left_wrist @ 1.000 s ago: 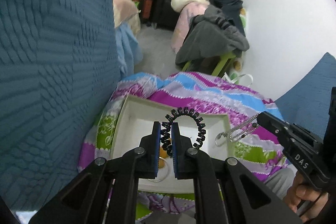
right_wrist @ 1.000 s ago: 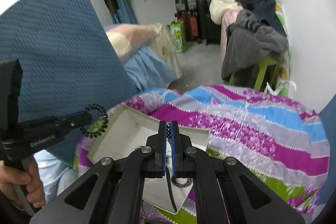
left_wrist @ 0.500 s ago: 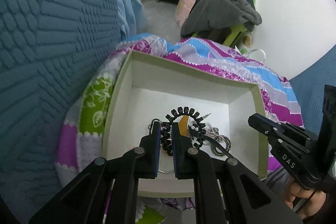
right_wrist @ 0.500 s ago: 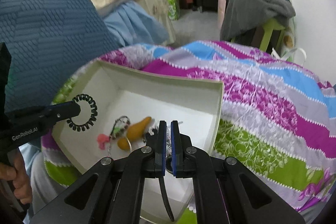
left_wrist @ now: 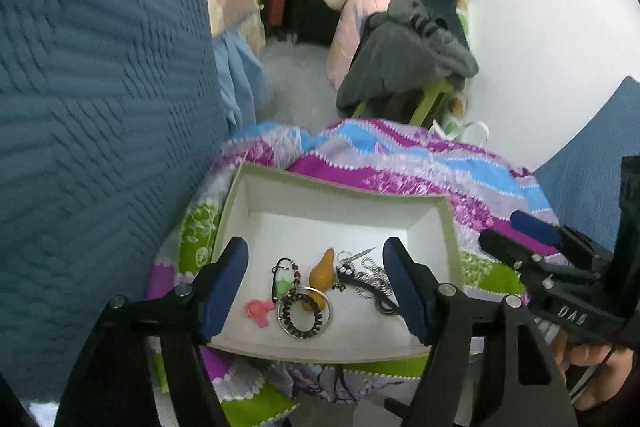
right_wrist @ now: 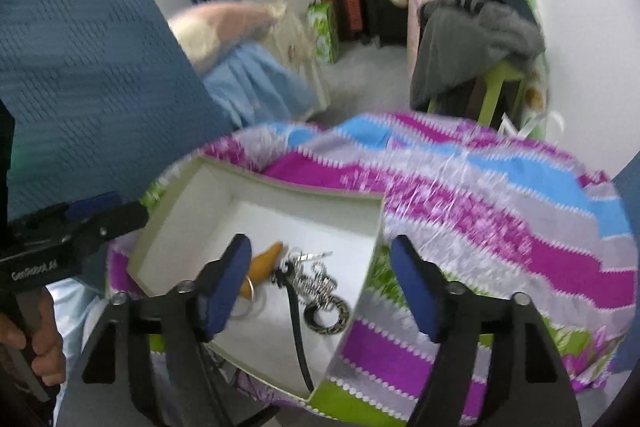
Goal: Organize jewelry
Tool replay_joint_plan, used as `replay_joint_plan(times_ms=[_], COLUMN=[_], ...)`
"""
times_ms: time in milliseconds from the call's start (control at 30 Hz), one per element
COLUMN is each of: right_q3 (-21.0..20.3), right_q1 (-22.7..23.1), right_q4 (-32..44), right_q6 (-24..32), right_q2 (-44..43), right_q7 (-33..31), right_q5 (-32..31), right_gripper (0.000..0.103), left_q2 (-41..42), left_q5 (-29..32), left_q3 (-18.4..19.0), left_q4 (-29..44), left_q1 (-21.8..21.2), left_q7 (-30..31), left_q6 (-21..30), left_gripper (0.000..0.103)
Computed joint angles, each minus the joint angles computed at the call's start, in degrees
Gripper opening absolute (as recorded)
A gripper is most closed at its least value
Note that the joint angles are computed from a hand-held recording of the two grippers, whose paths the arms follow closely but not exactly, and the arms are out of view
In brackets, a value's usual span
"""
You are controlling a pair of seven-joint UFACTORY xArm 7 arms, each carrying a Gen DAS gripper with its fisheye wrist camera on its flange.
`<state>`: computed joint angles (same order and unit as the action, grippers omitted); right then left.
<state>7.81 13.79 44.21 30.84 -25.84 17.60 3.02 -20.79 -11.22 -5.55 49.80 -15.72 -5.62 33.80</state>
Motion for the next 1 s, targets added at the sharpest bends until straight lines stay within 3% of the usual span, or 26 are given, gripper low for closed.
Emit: replay_joint_plan(times_ms=[67,133,300,400,1000], right_q3=[0.1,0.5,0.8,1.6,7.2], right_q1=[-0.6,-1.4,-2.3,-3.1,-6.0], right_q4=[1.3,2.2,4.2,4.9,2.4], right_q6=[1.4,1.9,2.7,3.5,14.2], right_q2=[-2.2,-4.0,-10.0,-13.8,-32.8], right_q7=[0.1,0.6,0.6,1.2,7.6], right_q5=[-0.9,-2.1,-3.5,-4.2,-6.0], right_gripper=[0.076,0.087,0.095,0.103,0.103], left_q2=[-1.8,-4.0,-9.3,-12.5,-29.4], left_q5=[1.5,2.6,3.4,4.3,8.3], left_q3=[-0.8,-1.4,-1.7,-2.2,-6.6], left_q4=[0.6,1.3,3.8,4.7,3.7], left_q1=[0.6,0.9,0.7,0.7,0.7], left_q7=[-1.3,-2.6,-4.3,-4.9,-8.9], left_q6=[1.1,2.1,4.2,4.7,12.1], left_gripper=[0.070,0.071,0.073,0.084,0.084])
